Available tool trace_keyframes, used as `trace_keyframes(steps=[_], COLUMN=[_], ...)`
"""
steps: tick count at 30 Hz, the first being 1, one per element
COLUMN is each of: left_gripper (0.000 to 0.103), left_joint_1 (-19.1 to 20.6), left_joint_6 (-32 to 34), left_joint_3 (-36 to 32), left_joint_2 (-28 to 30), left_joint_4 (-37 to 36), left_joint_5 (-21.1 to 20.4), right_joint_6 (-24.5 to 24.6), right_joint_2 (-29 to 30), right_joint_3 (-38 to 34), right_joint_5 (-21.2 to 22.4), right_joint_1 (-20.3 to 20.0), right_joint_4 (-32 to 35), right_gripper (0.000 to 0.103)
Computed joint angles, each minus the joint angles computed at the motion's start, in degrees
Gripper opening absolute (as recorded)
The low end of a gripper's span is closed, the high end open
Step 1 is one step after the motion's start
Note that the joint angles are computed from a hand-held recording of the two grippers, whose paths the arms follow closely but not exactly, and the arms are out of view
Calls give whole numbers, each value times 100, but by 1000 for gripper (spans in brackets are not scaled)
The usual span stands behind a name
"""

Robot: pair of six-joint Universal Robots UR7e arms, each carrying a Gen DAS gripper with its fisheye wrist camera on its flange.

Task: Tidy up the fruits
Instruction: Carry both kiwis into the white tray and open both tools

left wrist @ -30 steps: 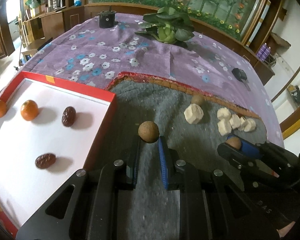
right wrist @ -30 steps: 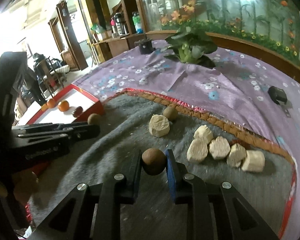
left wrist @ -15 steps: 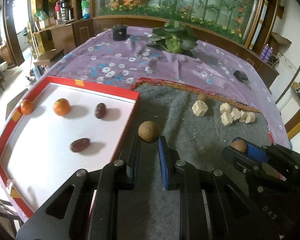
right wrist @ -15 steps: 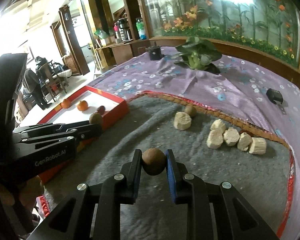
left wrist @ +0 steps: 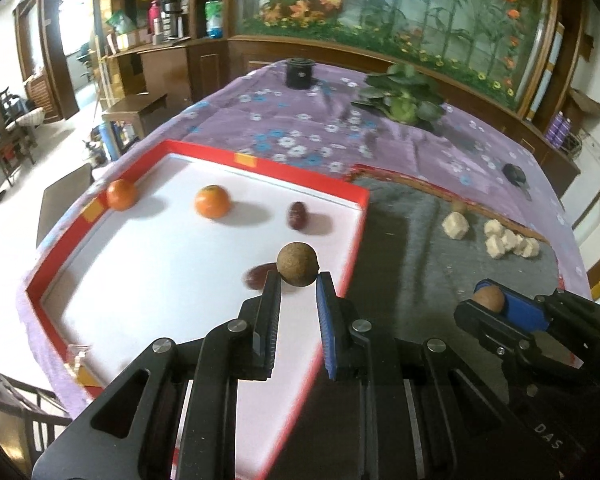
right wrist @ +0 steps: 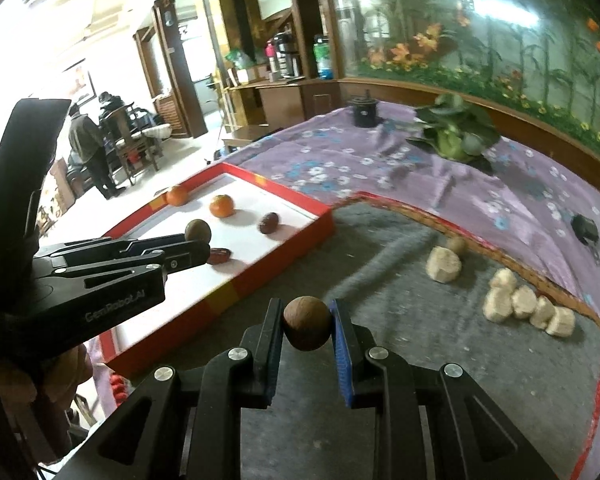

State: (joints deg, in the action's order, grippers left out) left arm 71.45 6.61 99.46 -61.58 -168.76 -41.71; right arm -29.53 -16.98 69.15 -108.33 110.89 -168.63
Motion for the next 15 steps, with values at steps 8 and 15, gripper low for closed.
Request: trace_keyframes(steps=[8, 15], left_gripper=[17, 17], left_joint_1=[261, 461], left_joint_6=[-196, -353], left_joint_3=[-94, -245], left_joint_2=[-147, -138], left_joint_4=[135, 306], left_joint_5=[72, 75], right_joint_6=[-182, -284], right_joint_2=[470, 981], right_joint_3=[-762, -1703], right_joint_5=[83, 161], right_joint_1=[168, 240], right_joint_4=[602, 1295], right_gripper=[23, 23])
